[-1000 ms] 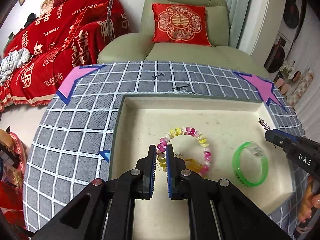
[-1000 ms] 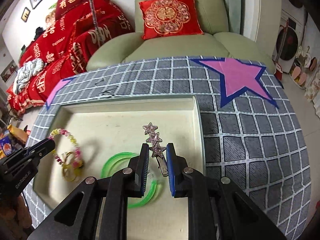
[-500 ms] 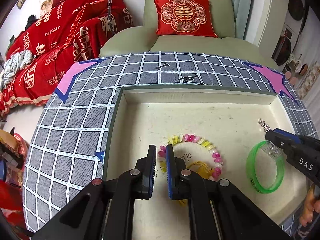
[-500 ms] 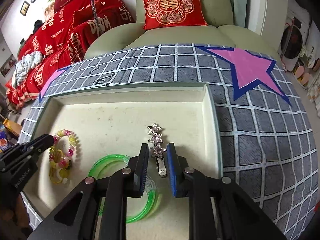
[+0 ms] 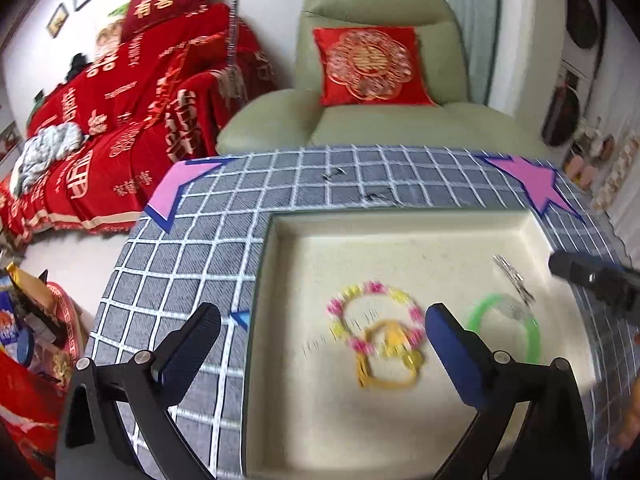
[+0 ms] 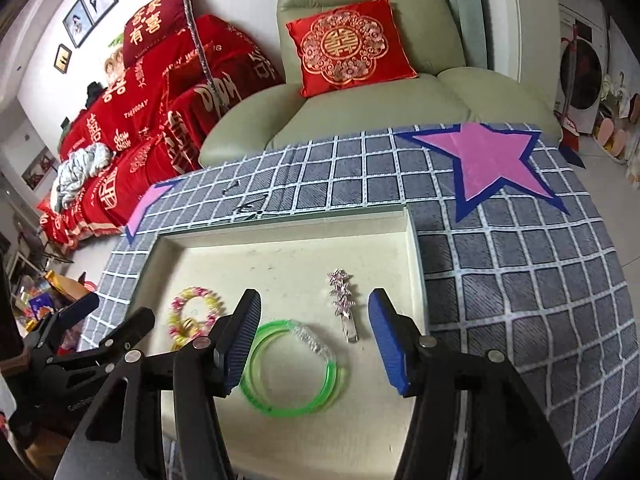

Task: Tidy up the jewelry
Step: 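Lower both held items into the cream tray and open both tools, then move both tools back over the black hair clips and star mat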

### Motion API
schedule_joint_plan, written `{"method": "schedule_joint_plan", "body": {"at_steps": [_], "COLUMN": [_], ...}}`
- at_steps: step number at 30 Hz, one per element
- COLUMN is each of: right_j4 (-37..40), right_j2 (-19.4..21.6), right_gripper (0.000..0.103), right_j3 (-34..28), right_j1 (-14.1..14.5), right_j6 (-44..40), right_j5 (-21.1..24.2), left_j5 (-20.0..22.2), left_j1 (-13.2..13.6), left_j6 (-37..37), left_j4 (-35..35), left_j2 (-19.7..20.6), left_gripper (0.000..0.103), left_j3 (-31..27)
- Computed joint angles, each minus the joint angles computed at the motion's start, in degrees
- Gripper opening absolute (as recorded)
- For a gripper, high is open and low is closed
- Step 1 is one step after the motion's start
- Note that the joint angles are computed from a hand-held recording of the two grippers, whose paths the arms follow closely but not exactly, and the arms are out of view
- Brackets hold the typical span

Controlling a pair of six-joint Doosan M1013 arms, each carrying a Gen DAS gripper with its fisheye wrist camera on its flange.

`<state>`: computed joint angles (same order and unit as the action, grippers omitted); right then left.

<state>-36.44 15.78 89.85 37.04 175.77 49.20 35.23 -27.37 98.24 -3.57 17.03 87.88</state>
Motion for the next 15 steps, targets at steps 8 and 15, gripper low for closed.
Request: {"method": "schedule_joint_plan", "body": {"at_steps": [8,15], "right_j4": [-1.3,-3.2], "right_j2": [-3.4,-6.2], "right_gripper": [0.072,0.084], "right_j3": [2.0,3.6], "right_j1": [2.9,7.2], "right_j6": [4.2,6.8], "right_j5": [1.0,1.3], "left_j5": [-0.2,1.5], "left_j1": [1.3,2.9], "left_j6": [4.2,10.7], "left_j4": [-5.6,-12.8], "left_j2": [-5.4,-11.1], "left_gripper": [0.103,0.103], "left_j3": [4.7,9.8]}}
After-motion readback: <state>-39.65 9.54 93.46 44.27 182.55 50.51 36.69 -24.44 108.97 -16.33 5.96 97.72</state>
